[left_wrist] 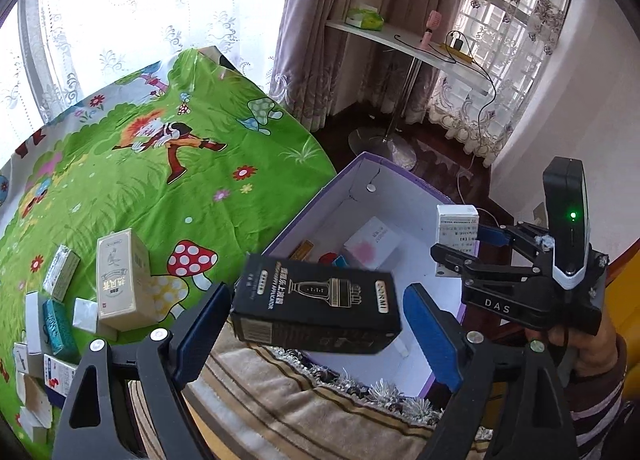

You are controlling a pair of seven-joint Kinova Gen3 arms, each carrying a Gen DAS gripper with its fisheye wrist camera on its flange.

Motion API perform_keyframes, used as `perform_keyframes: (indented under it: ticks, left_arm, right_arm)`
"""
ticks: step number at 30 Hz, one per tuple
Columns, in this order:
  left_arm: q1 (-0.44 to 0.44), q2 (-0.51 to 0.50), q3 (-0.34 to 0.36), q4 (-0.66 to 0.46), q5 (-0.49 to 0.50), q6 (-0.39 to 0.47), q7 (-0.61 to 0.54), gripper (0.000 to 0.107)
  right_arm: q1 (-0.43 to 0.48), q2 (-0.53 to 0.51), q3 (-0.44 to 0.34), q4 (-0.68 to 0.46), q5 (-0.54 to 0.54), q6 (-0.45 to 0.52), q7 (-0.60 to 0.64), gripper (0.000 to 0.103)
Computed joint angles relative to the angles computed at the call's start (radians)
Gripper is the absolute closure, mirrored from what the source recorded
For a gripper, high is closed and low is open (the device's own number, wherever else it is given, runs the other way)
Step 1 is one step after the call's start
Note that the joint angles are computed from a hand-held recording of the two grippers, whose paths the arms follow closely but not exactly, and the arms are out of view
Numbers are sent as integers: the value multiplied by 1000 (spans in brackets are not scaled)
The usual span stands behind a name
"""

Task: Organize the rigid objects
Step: 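Carry both boxes into the purple-rimmed box and open both tools, then move both open tools back over the boxes on the bed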

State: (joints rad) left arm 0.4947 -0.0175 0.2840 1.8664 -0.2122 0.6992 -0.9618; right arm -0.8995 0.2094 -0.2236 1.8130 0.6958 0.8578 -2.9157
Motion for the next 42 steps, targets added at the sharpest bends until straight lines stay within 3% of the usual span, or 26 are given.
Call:
perform_keyframes:
  ticks: [5,10,18,23,28,35,42]
  left_arm:
    - [-7,1,-10,12,24,-10,17,10]
    - [-43,-93,-27,85,79,-66,34,10]
    - [-201,-327,86,259,6,-185,133,5]
    - [-230,-453,18,320,91,-169,53,5]
    - [-285,-596,-47,358,135,-82,-15,5]
    - [-380,-789,-210,411,165,47,-106,5]
    - [-474,-865,-375,431,179,113,-198,6]
  right_arm:
    - [8,5,-1,19,-22,-30,12,36]
    - [7,-25,0,52,-12,-46,-21,32]
    - [-10,-45,-31,11,37,14,-41,27]
    - [-33,-10,-49,-60,43,13,6,22]
    - [-77,29,-38,-169,22,28,114,22]
    - [-146,109,-18,-364,-16,85,249,21]
    - [-266,205,43,-572,5,150,399,21]
